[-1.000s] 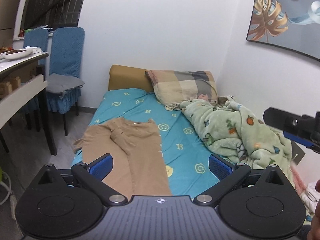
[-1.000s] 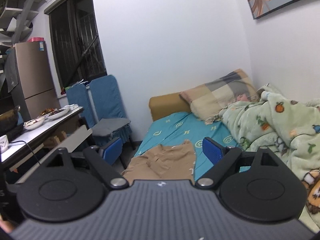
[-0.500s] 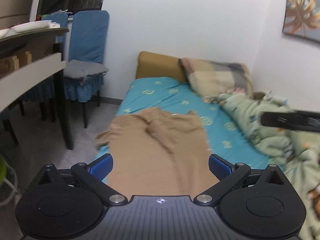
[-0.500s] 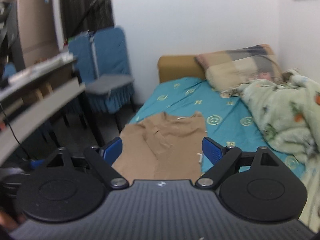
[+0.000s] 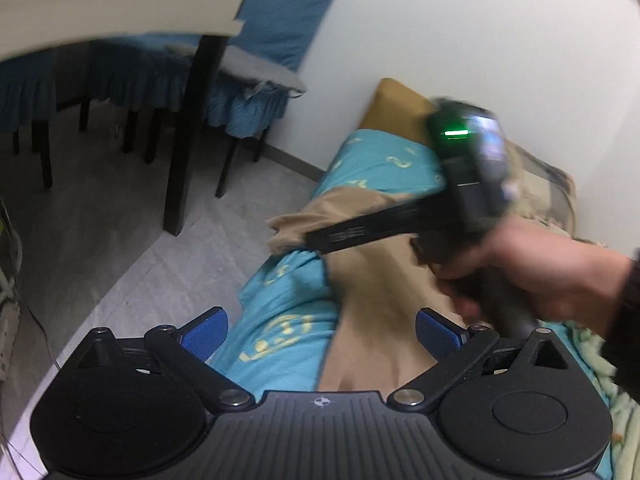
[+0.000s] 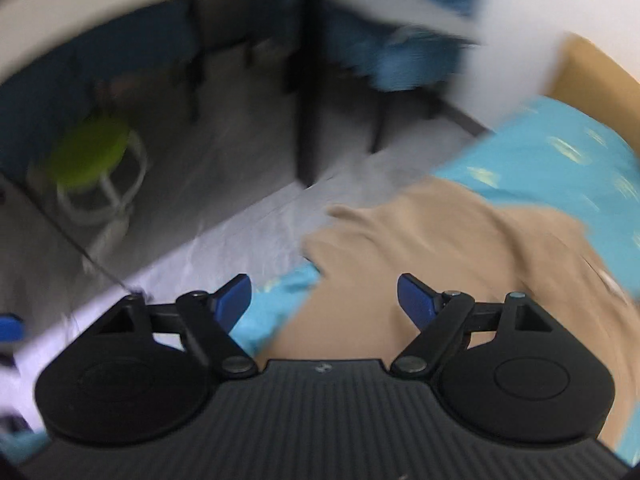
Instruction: Fold clothes
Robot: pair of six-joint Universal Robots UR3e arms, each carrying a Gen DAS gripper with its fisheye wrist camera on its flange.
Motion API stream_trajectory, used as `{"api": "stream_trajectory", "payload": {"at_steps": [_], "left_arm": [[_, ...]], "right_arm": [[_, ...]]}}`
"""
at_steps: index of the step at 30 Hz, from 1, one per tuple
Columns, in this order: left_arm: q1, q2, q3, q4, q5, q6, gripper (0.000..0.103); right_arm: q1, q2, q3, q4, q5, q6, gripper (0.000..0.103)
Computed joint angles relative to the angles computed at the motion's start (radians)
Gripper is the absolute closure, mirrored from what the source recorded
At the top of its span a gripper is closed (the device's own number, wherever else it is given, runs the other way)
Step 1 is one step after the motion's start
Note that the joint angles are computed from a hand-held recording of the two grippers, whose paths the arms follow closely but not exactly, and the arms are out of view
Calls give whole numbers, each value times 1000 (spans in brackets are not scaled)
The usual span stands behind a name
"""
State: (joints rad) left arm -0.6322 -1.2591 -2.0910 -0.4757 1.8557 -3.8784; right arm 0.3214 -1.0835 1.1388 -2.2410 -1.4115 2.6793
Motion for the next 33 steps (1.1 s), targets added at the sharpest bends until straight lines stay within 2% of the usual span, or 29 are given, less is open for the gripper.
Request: {"api": "stream_trajectory", "payload": {"at_steps": [3, 5, 6, 7, 8, 9, 11, 13, 16, 19, 22, 25, 26, 28, 30, 32, 33], "left_arm": [[107, -31, -66, 45, -111, 5, 4], [159, -49, -103, 84, -152, 13, 5], [172, -54, -120, 106, -151, 14, 5], [182, -61, -132, 124, -148, 9, 5], [185, -68, -137, 134, -142, -6, 5], [188, -75, -142, 144, -137, -20, 5], [198, -56, -171, 166, -124, -77, 7], [182, -6, -207, 206, -53, -168, 7], [160, 74, -260, 257, 46, -231, 5], [139, 124, -271, 263, 57, -232, 5], [66, 97, -219, 247, 98, -197, 5], [-24, 12, -147, 252, 140, -157, 5], [-50, -22, -127, 262, 143, -145, 5], [-94, -89, -87, 283, 141, -117, 5], [-120, -157, -52, 311, 134, -82, 5], [-145, -221, -14, 331, 130, -46, 5], [-157, -248, 1, 342, 134, -32, 5]], "right_arm": [[94, 260, -248, 5, -143, -70, 21], [140, 412, -416, 33, -256, -88, 23], [158, 472, -478, 35, -313, -92, 29], [166, 497, -497, 17, -340, -102, 39], [172, 516, -511, -3, -360, -114, 55], [176, 523, -490, -57, -375, -129, 97], [165, 443, -322, -232, -360, -91, 96], [142, 339, -119, -456, -336, -50, 96], [106, 185, 134, -743, -334, 51, 96], [34, 8, 364, -968, -359, 175, 97], [-98, -189, 596, -1101, -382, 343, 97], [-290, -369, 799, -1136, -366, 487, 97], [-372, -416, 855, -1109, -332, 527, 96], [-532, -495, 958, -1017, -244, 580, 94], [-679, -560, 1039, -919, -94, 584, 92], [-808, -625, 1095, -806, 72, 547, 80], [-871, -652, 1115, -739, 150, 516, 54]]}}
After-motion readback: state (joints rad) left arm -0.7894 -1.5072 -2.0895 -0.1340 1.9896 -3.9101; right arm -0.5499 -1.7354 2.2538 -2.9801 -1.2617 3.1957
